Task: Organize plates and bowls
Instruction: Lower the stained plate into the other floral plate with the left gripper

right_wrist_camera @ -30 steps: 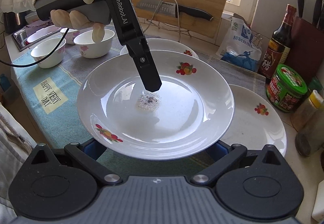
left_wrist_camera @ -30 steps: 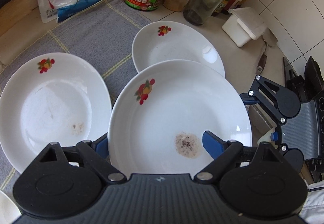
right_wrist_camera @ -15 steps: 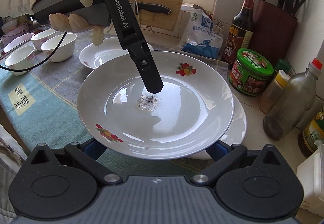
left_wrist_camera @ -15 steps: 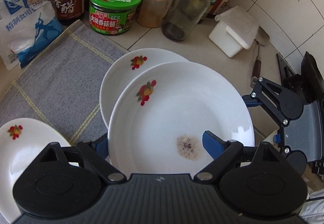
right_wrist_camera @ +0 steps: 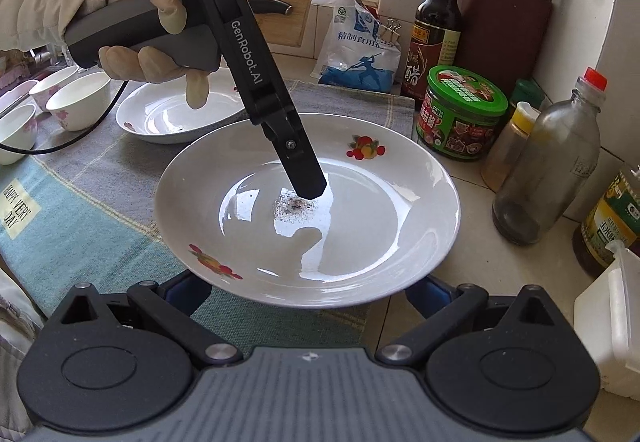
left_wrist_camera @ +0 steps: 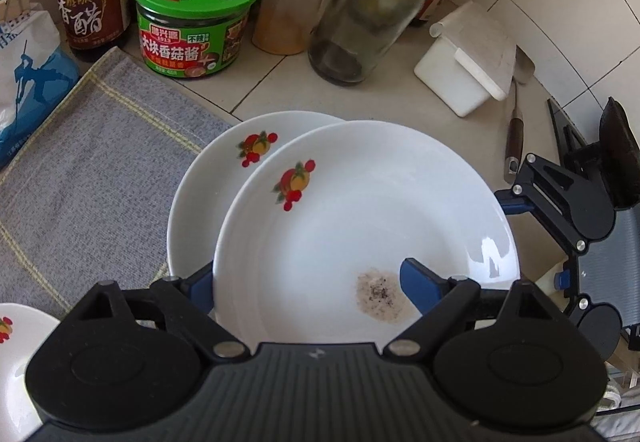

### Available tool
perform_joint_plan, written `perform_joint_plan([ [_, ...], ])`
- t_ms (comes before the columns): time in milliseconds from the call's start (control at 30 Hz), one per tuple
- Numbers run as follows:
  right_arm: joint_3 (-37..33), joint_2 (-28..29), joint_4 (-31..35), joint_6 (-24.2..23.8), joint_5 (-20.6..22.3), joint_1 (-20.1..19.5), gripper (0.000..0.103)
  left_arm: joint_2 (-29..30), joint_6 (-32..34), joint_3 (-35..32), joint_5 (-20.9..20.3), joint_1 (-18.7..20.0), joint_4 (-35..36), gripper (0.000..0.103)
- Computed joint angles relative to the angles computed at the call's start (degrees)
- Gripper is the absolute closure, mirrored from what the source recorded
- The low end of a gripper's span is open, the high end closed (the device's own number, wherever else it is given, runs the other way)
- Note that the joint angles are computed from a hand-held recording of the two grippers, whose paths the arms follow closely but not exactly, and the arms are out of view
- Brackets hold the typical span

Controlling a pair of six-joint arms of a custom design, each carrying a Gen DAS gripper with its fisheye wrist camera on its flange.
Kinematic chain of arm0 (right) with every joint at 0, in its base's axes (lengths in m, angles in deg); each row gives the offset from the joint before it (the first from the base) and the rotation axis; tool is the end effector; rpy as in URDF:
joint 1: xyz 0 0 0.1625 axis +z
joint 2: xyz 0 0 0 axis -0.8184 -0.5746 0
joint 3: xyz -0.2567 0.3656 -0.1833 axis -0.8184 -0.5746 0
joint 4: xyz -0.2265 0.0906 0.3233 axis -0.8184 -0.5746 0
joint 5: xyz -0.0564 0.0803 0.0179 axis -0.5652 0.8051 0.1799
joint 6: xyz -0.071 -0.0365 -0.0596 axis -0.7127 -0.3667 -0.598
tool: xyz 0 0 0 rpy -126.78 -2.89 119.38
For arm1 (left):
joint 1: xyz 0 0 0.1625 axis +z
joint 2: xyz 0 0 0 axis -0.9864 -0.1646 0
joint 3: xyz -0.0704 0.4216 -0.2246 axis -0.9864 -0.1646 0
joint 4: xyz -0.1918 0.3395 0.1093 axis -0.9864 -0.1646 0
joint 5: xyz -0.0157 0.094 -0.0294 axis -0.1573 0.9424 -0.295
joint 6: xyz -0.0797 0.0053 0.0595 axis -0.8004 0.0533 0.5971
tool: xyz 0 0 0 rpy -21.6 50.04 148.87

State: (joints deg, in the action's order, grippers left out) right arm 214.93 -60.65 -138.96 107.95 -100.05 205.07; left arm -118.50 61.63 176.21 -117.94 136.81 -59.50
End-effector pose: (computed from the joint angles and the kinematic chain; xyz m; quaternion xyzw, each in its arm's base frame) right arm 0.4015 -0.1614 0.0064 0.2751 -0.8723 0.2495 0.3181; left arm -0.0689 -0.3770 0.2732 0.4790 0.8627 0.1238 0.1048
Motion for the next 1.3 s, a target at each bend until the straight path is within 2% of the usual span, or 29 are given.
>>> perform_joint_plan([
  [767,0.03,-0.09,1.71,4.49,-0.46,-0.4,0.0,4.39,0.05,1.29,1.11,-0.54,-4.01,0.012],
  [1000,0.63,0.31,-0.57,5.25,-0.48,-0.07,0.0,4.6,-0.65,2.25,3.46,-2.74,-4.41,0.012],
  [1300,1.65,0.9,-4.56,4.36,-0.52,-0.35,0.0,4.04,-1.31,1.65,4.46,-2.77,-3.12,0.012],
])
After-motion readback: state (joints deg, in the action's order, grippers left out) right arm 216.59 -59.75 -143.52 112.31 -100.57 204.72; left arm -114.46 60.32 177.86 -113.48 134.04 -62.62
